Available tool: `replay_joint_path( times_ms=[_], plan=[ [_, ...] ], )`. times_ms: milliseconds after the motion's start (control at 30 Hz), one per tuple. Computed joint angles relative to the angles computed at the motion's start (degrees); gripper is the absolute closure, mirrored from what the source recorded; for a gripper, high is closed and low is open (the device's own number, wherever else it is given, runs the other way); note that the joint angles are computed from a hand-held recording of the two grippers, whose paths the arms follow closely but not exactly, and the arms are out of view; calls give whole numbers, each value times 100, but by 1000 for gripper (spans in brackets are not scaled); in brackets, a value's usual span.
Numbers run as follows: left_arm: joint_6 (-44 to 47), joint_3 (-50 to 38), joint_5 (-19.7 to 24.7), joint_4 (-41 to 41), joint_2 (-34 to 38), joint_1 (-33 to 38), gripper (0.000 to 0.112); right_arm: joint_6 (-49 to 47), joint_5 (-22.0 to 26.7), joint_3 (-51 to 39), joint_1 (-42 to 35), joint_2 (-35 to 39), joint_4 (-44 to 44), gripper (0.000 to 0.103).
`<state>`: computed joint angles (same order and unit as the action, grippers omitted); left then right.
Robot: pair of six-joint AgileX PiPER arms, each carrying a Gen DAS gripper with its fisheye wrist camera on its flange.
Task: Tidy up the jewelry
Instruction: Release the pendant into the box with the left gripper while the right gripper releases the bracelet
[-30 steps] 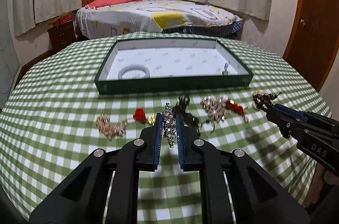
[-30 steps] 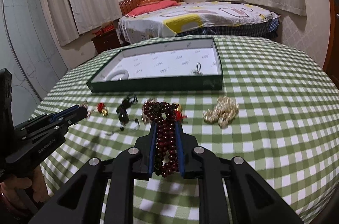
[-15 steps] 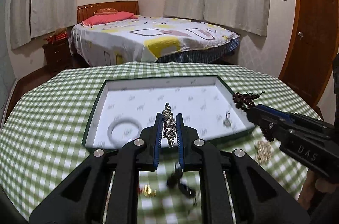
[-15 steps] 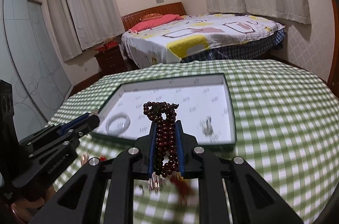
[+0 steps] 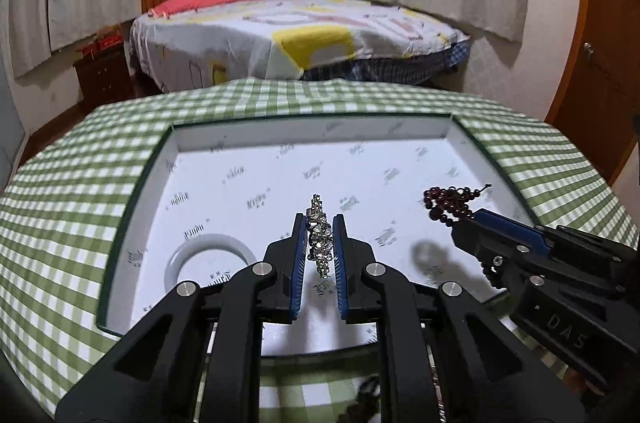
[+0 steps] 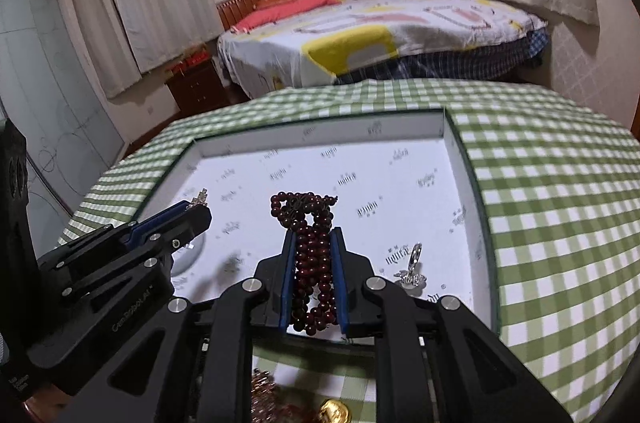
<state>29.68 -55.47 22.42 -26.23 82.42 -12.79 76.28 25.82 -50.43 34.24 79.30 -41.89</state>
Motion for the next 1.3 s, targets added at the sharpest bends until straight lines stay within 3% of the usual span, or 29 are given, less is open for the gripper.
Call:
replay_joint_path(
  times_ms=[133, 600, 1300],
  plan=[
    [-245, -63, -40, 262, 238, -53, 99, -361, -56, -35, -175, 127, 374, 85],
    [-808, -647, 666, 681, 826, 3, 99, -996, 52, -255, -362, 436, 924, 85],
    [-927, -654, 647, 728, 828, -28, 95, -1159, 132, -368, -366, 533, 1039, 77]
  ],
)
